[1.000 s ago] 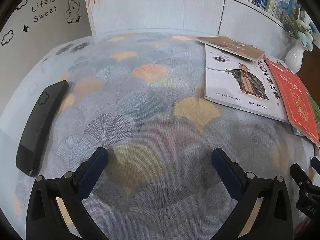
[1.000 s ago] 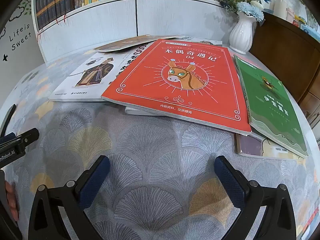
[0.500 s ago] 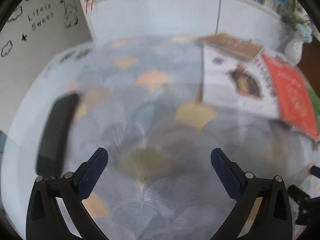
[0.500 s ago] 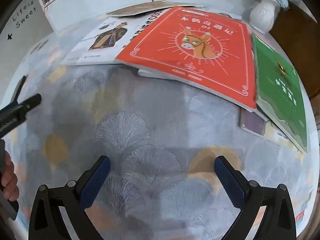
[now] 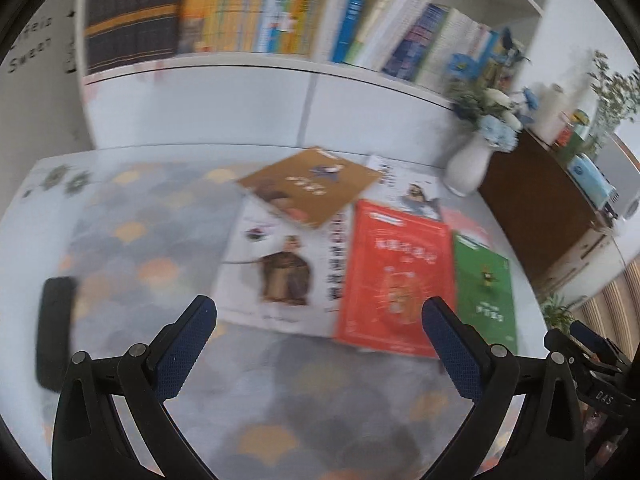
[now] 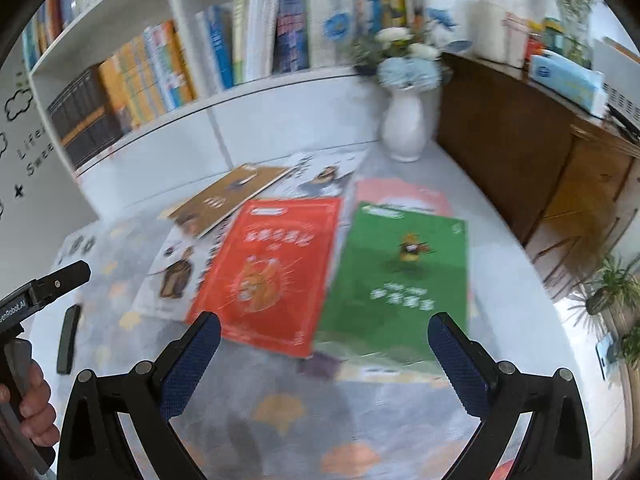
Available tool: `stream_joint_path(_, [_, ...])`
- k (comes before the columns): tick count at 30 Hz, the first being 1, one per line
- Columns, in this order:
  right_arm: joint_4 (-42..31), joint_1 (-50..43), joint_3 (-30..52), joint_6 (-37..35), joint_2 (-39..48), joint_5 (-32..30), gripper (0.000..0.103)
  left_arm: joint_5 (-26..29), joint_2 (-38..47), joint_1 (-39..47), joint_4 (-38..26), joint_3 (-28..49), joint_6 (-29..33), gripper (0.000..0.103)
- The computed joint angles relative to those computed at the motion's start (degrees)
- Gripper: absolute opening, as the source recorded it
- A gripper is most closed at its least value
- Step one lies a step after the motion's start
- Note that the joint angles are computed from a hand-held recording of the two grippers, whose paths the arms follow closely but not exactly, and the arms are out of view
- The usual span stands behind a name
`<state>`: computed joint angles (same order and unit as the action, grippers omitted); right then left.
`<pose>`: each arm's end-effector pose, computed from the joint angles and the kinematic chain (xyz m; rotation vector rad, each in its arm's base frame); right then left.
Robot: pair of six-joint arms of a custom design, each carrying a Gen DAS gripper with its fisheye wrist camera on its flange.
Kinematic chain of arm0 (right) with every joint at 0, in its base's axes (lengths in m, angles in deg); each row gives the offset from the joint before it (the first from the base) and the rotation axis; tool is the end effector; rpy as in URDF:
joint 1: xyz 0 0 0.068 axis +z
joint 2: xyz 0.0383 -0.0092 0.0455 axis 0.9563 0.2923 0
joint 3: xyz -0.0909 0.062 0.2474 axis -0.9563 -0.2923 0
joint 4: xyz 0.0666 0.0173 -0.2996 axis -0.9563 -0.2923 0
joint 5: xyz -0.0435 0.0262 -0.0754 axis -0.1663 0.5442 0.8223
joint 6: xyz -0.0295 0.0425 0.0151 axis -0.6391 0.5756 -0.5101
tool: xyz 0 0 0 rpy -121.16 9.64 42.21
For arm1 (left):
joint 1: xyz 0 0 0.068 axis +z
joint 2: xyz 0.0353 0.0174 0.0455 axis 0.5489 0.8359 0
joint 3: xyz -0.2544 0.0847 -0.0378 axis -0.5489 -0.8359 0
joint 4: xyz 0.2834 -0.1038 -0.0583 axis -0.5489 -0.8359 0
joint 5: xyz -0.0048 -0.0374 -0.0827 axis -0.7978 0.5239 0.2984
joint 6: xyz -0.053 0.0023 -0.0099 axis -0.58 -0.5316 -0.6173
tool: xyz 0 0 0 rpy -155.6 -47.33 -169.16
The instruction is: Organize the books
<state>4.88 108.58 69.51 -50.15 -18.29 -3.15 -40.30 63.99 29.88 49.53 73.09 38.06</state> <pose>0.1913 0.1195 0.2281 0.1331 2.3876 0.0594 0.2429 -0.0203 0.2366 -0.0391 2.4273 -0.2957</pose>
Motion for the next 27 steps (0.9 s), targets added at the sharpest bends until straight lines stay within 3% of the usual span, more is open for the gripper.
stream_joint_path(5, [-0.1, -10.0, -4.2, -6.9, -6.6, -6.1, 0.103, -2.8, 5.3, -6.4, 3.5, 1.6, -4.6, 0.102])
stream_joint_path(11, [4.1, -21.2, -6.6, -13.0, -5.3, -12.8, 0.103, -3.4, 13.0, -10.3, 6.2, 5.0, -5.5, 0.102])
stream_joint_path(17, [10.1, -26.9, -5.6, -16.0, 3.8, -20.0, 0.101, -2.1, 23.3, -9.1, 6.6, 9.1, -3.3, 0.102])
stream_joint_path(19, [13.4, -25.6, -3.7, -16.6, 10.1, -21.4, 0.098, -0.5, 26.3, -8.2, 6.9, 10.1, -3.0, 0.100])
stream_joint_path(21, [16.4, -23.8, -1.2, -17.3, 16.9, -21.9, 0.089, 0.7, 29.1, -7.9, 7.7, 10.9, -2.6, 0.097])
stream_joint_path(23, [18.5, -22.3, 1.5, -17.8, 22.8, -21.1, 0.088, 0.9, 32.3, -8.0, 8.7, 11.9, -2.3, 0.097])
stream_joint_path(25, [20.9, -21.8, 3.9, -18.5, 28.6, -22.1, 0.083, 1.4, 34.8, -8.0, 9.7, 12.8, -2.0, 0.088])
stream_joint_path(27, [21.7, -21.9, 6.2, -18.8, 32.9, -24.2, 0.073, 2.5, 38.2, -7.8, 9.6, 14.4, -2.0, 0.058])
